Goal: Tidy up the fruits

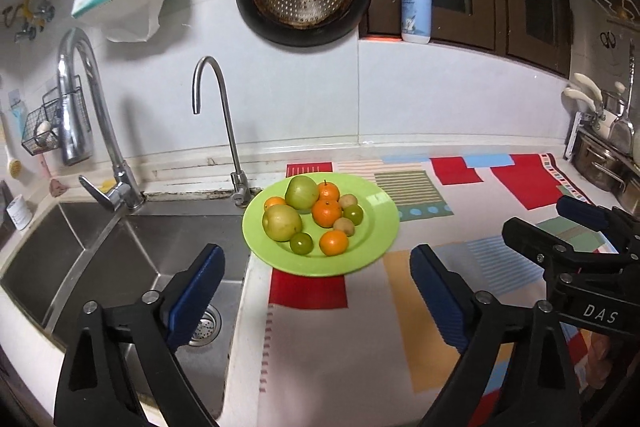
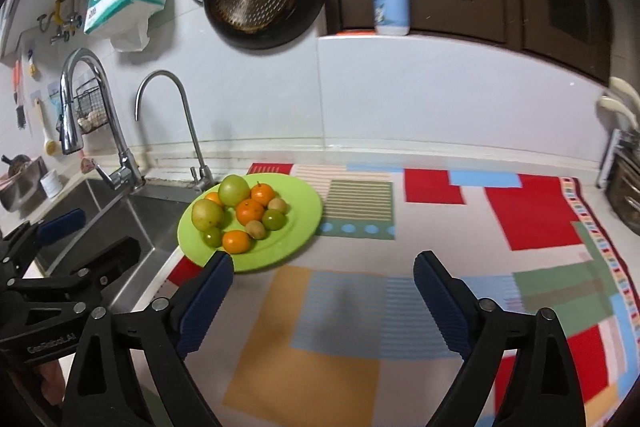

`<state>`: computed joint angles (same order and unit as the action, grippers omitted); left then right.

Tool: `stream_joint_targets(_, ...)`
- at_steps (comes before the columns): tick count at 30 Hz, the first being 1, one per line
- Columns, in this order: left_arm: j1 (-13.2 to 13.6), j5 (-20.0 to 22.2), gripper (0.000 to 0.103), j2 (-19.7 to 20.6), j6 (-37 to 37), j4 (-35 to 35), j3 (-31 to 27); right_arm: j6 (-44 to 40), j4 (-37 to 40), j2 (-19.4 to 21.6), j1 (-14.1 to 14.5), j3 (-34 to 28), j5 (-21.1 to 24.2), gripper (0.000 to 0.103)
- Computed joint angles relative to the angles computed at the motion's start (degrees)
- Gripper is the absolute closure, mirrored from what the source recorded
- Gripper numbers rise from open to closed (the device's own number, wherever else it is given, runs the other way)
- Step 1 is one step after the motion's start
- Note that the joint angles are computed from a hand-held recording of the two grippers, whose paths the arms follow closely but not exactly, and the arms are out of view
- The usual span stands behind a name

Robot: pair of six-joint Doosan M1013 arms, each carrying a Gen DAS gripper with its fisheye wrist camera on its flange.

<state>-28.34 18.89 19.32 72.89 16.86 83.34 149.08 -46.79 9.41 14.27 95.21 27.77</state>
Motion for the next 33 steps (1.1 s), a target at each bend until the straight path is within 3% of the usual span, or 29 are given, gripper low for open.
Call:
stream_joint_targets(5, -1.2, -1.6, 0.003, -2.6, -8.1, 7.8, 3.4, 4.5, -4.3, -2.9, 1.0, 3.2, 1.2, 0.010)
stream_joint_targets(20, -5.0, -3.3, 0.000, -9.4, -23.3, 22.8, 11.2, 13.8, -13.2, -11.1, 4.2, 11.1, 3.6, 0.010)
stream_joint_targets(33, -7.9, -1.3, 0.000, -13.8, -33.8, 33.3, 15.6, 17.7, -16.9, -16.2, 7.2, 15.3, 7.0, 0.010)
